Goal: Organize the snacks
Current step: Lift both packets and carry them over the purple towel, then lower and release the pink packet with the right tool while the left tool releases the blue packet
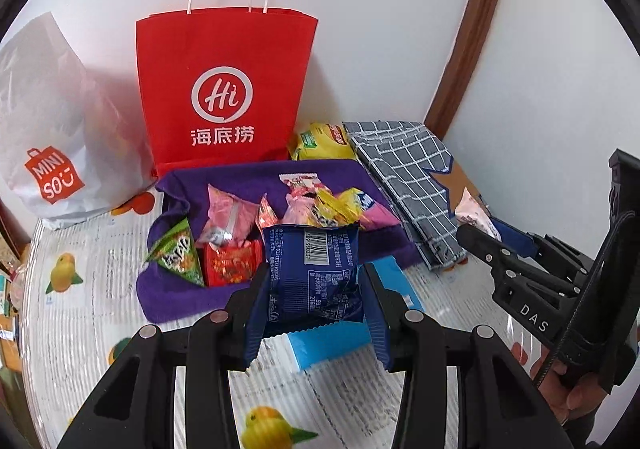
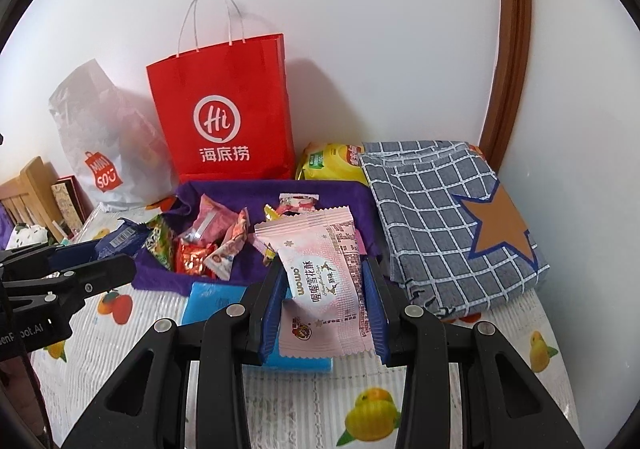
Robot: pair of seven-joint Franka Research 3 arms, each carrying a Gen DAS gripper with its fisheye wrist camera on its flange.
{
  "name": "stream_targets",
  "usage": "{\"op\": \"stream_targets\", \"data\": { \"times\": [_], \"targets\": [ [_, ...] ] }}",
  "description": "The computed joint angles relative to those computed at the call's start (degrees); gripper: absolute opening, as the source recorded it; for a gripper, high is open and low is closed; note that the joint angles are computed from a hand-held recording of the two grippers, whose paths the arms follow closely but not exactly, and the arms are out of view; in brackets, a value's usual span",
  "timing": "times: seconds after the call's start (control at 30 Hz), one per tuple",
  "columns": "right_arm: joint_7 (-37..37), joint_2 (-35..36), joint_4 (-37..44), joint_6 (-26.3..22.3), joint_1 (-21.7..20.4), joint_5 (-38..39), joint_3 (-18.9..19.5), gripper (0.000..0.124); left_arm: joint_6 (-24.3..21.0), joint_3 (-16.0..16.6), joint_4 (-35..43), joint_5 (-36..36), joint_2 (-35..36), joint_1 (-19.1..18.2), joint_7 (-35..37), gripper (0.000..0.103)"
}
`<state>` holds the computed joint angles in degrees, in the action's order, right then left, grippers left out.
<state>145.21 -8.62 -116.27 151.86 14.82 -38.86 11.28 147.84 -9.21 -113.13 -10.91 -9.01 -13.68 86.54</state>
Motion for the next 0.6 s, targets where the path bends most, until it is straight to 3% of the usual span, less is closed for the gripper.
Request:
{"op": "stream_targets", "data": {
  "times": [0.6],
  "targets": [
    [-3.16, 13.56, 15.72, -2.16, 5.34, 0.42, -6.45, 0.038, -1.01, -1.19, 13.21, -1.72, 11.60, 4.58, 2.89, 0.041]
  ]
}}
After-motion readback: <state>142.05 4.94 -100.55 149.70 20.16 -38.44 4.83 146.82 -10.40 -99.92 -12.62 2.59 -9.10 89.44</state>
